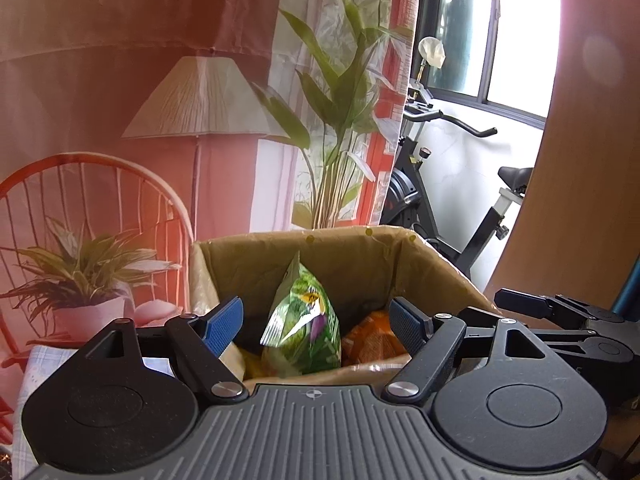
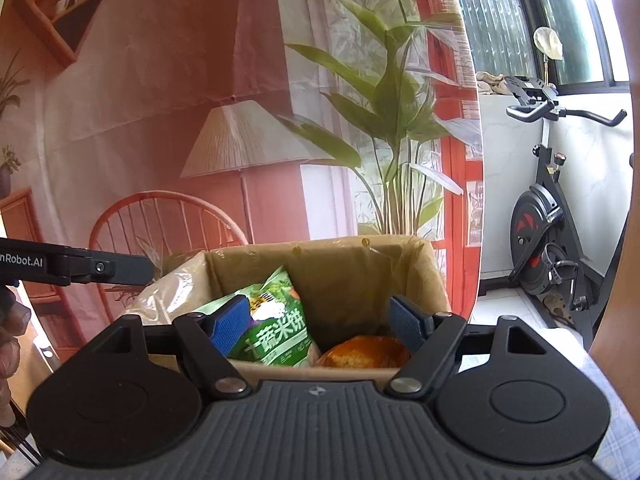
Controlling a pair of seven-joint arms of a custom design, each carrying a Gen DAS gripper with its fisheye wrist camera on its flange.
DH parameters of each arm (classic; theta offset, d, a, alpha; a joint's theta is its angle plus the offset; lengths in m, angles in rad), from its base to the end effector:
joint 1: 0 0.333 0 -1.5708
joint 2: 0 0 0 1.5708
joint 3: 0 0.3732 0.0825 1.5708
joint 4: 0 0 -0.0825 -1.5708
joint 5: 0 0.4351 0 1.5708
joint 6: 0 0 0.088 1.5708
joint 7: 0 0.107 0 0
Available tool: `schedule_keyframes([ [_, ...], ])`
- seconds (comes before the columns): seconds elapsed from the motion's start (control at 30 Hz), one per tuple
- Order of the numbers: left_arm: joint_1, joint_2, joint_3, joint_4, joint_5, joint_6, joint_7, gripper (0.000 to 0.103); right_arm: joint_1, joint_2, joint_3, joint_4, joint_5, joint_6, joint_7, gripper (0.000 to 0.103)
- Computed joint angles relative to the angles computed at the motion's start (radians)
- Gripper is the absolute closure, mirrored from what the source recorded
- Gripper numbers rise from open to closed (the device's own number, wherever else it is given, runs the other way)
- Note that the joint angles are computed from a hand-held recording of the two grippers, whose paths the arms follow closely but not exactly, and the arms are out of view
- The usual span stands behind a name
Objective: Organize snacks
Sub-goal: 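Open both tools to drop the green and orange bags into the box, then move the left tool to the bread loaf bag while the right tool approaches the blue-dotted packet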
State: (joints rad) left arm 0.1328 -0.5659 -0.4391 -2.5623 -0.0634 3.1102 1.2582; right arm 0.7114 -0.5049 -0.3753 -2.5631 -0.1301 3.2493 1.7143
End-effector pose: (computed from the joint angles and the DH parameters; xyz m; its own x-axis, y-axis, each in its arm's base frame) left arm 0.4201 -0.1622 0.5941 -0.0677 -0.9924 0.1024 -0.4757 -0.0581 -0.8777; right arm 0.4348 0.1366 0.5946 0.3698 -0.9083 -0.1955 -0.4362 0.0161 -0.8997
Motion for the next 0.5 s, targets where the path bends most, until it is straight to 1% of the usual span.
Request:
schedule_keyframes([
  [0.13,-0.066,-0.073,0.058,-0.058,-0.021,-0.036,0.016,0.021,-0.028,-0.066,0.036,-0.060,0.018,-0.013,0.034,0.024],
  [0.2,-0.086,-0.111,0.073,-0.093,-0.033,-0.047,0.018,0.021,-0.039,-0.097,0.053,-0.091,0.022,-0.024,0.047,0.024],
  [0.33,-0.110,-0.180,0.075,-0.167,-0.054,-0.061,0.007,0.021,-0.067,-0.145,0.100,-0.150,0.026,-0.057,0.063,0.024],
  [0.43,-0.106,-0.216,0.050,-0.219,-0.062,-0.062,-0.020,0.021,-0.059,-0.169,0.112,-0.191,0.039,-0.076,0.071,0.024],
  [0.5,-0.122,-0.222,0.053,-0.242,-0.070,-0.074,-0.033,0.021,-0.057,-0.176,0.129,-0.212,0.042,-0.096,0.071,0.024],
])
